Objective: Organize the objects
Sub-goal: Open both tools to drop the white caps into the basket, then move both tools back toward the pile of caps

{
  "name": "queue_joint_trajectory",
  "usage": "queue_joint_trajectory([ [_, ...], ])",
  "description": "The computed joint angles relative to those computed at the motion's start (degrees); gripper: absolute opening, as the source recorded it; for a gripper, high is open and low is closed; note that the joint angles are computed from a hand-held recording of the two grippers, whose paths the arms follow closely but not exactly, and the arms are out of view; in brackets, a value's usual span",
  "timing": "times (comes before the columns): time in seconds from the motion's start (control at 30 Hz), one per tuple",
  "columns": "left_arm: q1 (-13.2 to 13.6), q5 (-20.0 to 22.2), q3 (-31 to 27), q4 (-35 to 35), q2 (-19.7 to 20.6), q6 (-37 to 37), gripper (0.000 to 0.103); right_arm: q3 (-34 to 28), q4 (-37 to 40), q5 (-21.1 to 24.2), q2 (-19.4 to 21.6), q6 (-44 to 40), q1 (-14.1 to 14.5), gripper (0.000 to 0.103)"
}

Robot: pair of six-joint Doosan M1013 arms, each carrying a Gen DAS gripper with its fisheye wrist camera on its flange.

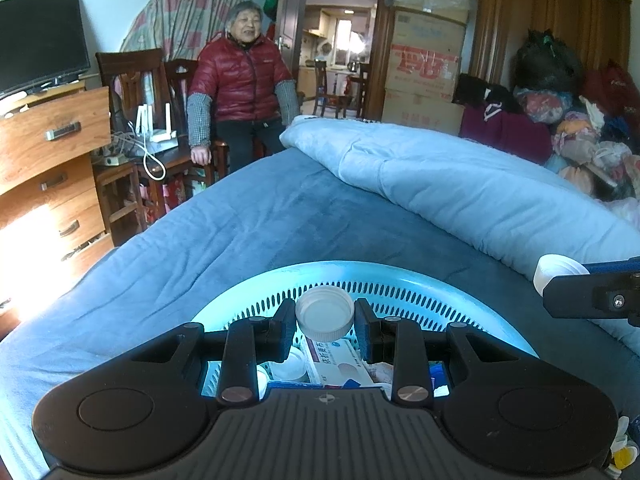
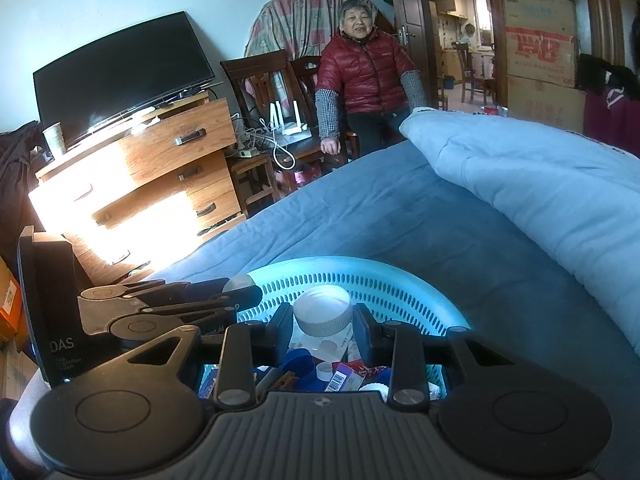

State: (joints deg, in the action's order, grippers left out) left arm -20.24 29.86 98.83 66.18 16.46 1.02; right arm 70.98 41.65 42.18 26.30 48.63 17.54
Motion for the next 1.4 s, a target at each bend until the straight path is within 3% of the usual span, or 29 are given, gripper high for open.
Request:
queue_joint_trajectory([
  [0.23, -0.1, 0.8, 0.0, 0.5, 0.1, -0.3, 0.036, 0.2, 0.2, -0.1, 0.1, -0.3, 0.0, 0.037],
  [0.3, -0.3, 1.6, 0.0, 1.6, 0.2, -1.7, 0.066, 0.8, 0.0, -1.5, -0.2, -0.8, 0.2, 0.046],
  [0.33, -0.5, 2.2, 0.3, 3.3, 0.2, -3.4, 0.091, 1.4, 0.4, -2.4, -0.6, -1.2, 0.1, 0.054],
  [0.37, -0.8, 2.9, 0.7, 5.7, 0.1, -5.5, 0.101, 2.3, 1.9, -3.1, -1.1, -2.3, -0.1, 0.056],
  [0.47, -1.4, 3.0, 1.8, 7.1, -0.8, -5.7, 0.101, 7.2, 10.4, -4.5, -3.5, -9.1, -1.8, 0.064],
  [0.53, -1.9, 2.5, 3.5, 10.3, -1.8, -9.1, 0.103, 13.1, 15.5, -7.9, -6.5, -15.3, -3.1, 0.078],
  [0.7, -4.8, 2.3, 7.6, 19.9, -4.4, -21.9, 0.103, 29.1, 26.0, -13.9, -14.3, -29.7, -7.7, 0.085],
  [0.87, -10.6, -0.5, 10.9, 39.5, -6.2, -35.7, 0.103, 41.6, 24.8, -20.2, -20.0, -27.6, -13.3, 0.085],
  [0.97, -13.7, -4.2, 12.0, 50.2, -6.1, -43.8, 0.103, 46.4, 22.6, -23.9, -21.5, -20.9, -17.0, 0.083],
  [1.07, -15.6, -7.7, 11.8, 57.3, -4.3, -47.1, 0.103, 49.2, 24.5, -26.4, -21.6, -22.3, -19.9, 0.081],
  [1.17, -16.1, -12.6, 9.6, 48.9, -1.9, -39.3, 0.101, 49.1, 26.8, -26.6, -20.0, -25.4, -22.3, 0.070],
  [1.3, -16.2, -15.3, 7.7, 39.3, 0.5, -29.3, 0.101, 45.8, 30.8, -24.9, -16.4, -28.4, -23.8, 0.071],
  [1.4, -16.4, -15.4, 6.4, 29.7, 2.3, -19.1, 0.101, 43.4, 39.9, -22.8, -13.1, -40.2, -23.3, 0.071],
])
